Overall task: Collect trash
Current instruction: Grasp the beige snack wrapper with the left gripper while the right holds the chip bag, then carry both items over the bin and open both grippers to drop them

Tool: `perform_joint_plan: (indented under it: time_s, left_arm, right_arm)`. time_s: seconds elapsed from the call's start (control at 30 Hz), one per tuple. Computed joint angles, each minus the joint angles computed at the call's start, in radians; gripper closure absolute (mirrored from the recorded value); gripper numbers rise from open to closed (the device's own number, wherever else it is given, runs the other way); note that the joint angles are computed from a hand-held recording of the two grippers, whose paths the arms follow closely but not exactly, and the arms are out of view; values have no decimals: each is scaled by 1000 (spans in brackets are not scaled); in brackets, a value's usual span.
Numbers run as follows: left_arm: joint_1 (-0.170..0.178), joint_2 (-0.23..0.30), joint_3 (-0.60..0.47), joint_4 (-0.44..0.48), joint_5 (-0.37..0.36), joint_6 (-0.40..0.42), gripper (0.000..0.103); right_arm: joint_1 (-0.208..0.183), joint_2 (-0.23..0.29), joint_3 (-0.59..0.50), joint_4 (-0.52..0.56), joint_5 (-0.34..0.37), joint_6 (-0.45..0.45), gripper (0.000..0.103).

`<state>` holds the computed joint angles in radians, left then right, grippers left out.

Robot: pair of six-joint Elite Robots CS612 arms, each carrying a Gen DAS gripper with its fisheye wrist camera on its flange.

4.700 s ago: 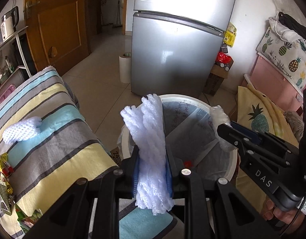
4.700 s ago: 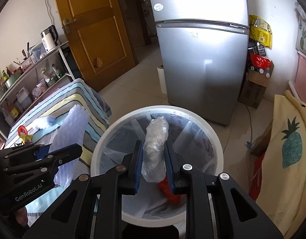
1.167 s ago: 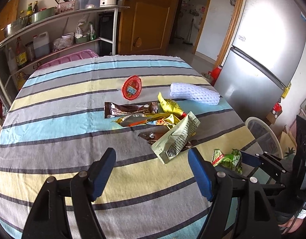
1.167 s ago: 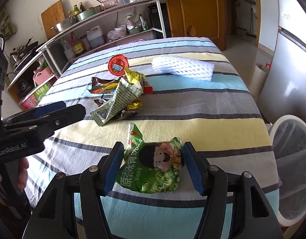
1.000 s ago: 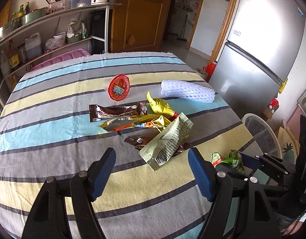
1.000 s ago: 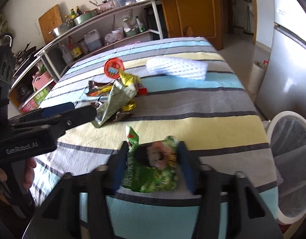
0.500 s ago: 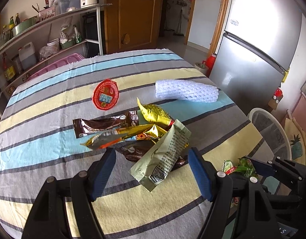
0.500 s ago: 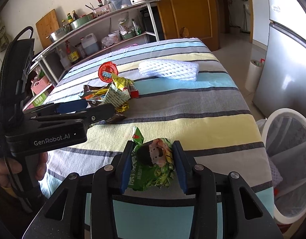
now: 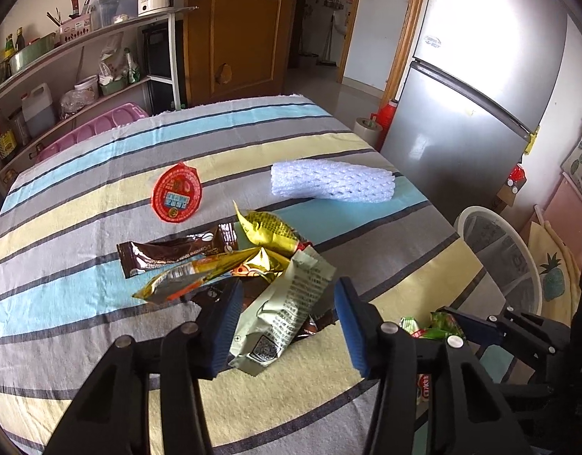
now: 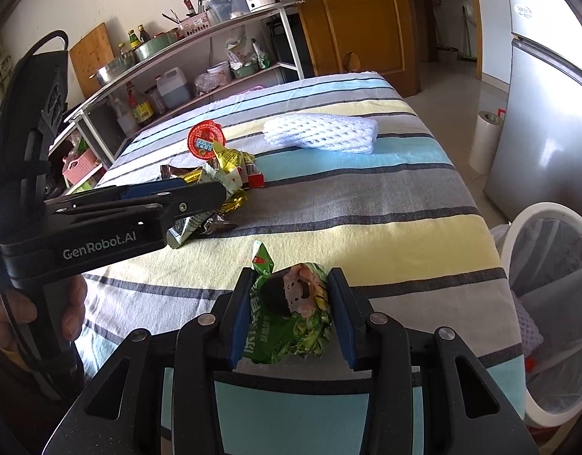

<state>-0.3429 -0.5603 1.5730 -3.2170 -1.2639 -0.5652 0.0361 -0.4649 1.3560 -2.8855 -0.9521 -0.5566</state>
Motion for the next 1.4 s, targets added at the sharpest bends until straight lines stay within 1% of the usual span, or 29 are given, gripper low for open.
perform_joint_plan:
  time_s: [0.03,0.2,0.23,0.33,0.5,0.67,0.83,0.9,0.97,1.07,1.1,1.4]
  left_arm:
    - [-1,1,-4,23,12,-6,51]
    - [-8,4,-8,35,44,9,51]
    - [-9,3,-8,40,51,8,53]
    - [-15,2,-8,57,76,18,69]
    - [-17,-2,-5,67,89,12,75]
    - [-18,-10,10,50,101,-6,79]
    - [-19,-23,35,13,95,-12,80]
    - [-21,-29,46,-3,95,-19,80]
    - [-24,-35,58,-20,103,-17,80]
    - [-27,-42,70,-35,106,-21,82]
    - [-28,-44,72,-36,109,-25,82]
    - [-45,-50,81,-56,128,-18,87]
  right_arm:
    - [0,0,1,-1,1,0,63]
    - [-2,2,-4,5,10,3,63]
    - [-1,2,-3,3,9,2,63]
    - [-2,3,-4,4,11,4,63]
    - [-3,4,-6,7,13,6,63]
    - [-4,3,-3,-1,11,12,63]
    - [-7,-1,6,-23,19,23,65]
    - [-8,-4,9,-28,28,24,69]
    - [-8,-6,13,-42,30,28,69]
    - [-10,-8,17,-55,36,35,74]
    - [-11,-8,19,-59,37,35,78]
    - [-21,-17,38,-101,60,50,82]
